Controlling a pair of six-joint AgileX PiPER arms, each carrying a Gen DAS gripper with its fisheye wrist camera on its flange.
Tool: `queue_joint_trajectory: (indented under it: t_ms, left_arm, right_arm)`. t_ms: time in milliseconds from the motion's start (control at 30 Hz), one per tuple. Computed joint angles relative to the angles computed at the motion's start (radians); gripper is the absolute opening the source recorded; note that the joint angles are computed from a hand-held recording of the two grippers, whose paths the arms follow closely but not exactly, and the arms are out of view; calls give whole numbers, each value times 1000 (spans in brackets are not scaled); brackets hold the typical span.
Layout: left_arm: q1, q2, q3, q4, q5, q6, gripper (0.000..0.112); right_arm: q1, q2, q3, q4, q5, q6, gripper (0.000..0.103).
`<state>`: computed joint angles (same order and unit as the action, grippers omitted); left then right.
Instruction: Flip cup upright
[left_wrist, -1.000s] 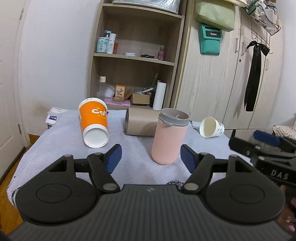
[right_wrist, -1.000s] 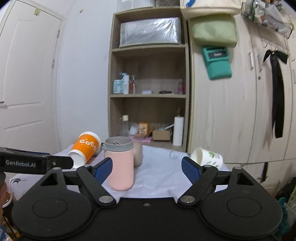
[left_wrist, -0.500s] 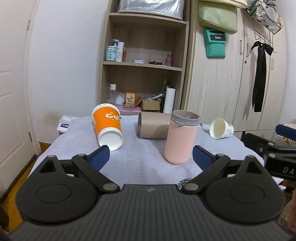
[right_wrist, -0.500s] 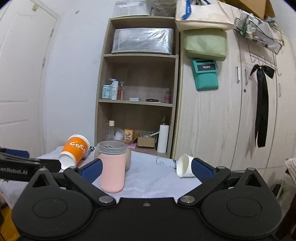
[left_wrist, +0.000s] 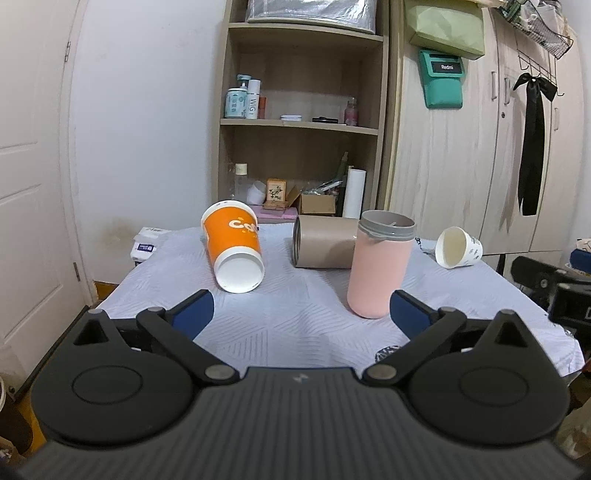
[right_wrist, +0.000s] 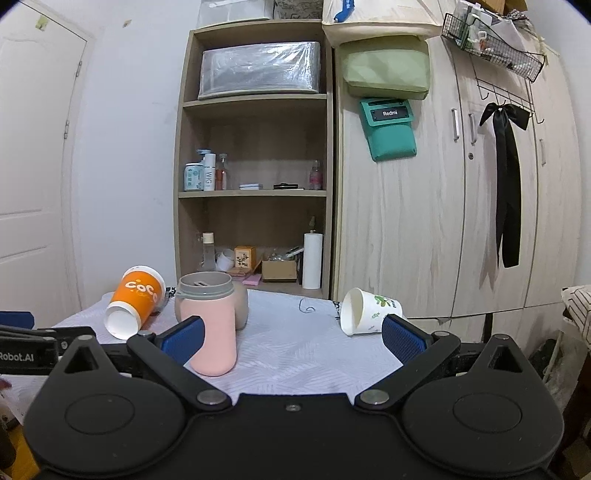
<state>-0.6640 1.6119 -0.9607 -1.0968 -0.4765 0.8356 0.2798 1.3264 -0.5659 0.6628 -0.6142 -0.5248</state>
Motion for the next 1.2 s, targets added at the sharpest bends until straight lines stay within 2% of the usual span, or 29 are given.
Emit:
queue_joint_trajectory:
  t_ms: [300,567,967,1200]
  left_arm:
    - [5,5,-18,-88,13,68,103]
    - [-9,8,-30,-182,-19,163,103]
    - [-13,1,-26,-202,-19,185,103]
    - [-28,5,-31,-228,-58,210,103]
  right_arm:
    - [43,-2,-4,99,-38,-87,103]
    - [56,-4,-3,126,-46,-107,103]
    - [60,-2,-14,163,-33,-141,103]
    - [61,-1,-17,173,-31,-144,103]
